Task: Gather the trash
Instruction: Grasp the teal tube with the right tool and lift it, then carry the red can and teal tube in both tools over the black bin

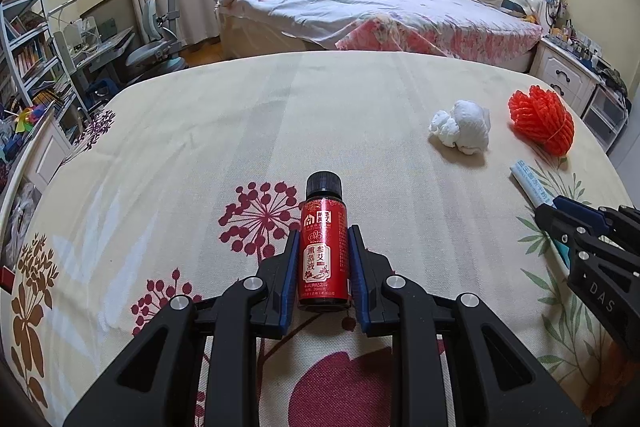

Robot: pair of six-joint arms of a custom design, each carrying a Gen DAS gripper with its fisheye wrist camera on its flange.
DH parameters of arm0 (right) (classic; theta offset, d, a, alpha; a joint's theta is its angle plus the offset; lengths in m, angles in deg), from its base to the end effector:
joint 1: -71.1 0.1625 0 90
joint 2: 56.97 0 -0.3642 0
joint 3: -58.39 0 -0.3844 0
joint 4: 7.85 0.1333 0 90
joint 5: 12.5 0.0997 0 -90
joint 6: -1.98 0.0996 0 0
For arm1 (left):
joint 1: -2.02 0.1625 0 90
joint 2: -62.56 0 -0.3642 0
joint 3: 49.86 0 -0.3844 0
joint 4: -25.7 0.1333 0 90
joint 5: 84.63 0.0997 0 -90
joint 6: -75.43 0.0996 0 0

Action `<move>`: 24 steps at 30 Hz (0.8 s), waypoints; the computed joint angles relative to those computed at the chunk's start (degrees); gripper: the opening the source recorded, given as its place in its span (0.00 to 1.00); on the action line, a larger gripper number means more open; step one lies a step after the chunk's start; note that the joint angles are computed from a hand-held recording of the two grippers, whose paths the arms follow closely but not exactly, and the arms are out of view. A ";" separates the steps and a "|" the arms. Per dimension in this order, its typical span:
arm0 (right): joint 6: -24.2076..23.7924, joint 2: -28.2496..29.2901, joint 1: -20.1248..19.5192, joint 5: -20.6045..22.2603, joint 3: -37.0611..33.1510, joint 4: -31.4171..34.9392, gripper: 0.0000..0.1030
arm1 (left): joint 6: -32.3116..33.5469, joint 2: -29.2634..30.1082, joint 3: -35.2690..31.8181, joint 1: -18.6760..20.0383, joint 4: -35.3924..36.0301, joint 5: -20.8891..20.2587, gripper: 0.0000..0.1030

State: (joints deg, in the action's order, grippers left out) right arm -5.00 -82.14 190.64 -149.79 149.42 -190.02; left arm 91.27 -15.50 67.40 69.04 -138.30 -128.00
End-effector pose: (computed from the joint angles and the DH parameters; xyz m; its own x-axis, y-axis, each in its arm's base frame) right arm 0.3511 -0.4977 -0.0498 -0.6914 -0.1455 0.7077 -0.5299 0.7679 -0.3599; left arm -0.0035 -0.5352 0.2766 -0.6765 0.0968 -0.7300 0.5252 0.7584 -0.3861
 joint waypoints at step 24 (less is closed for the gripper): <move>5.88 -9.20 -0.12 -2.88 16.77 -10.46 0.17 | -0.63 -2.91 9.09 -7.29 -1.54 -3.22 0.24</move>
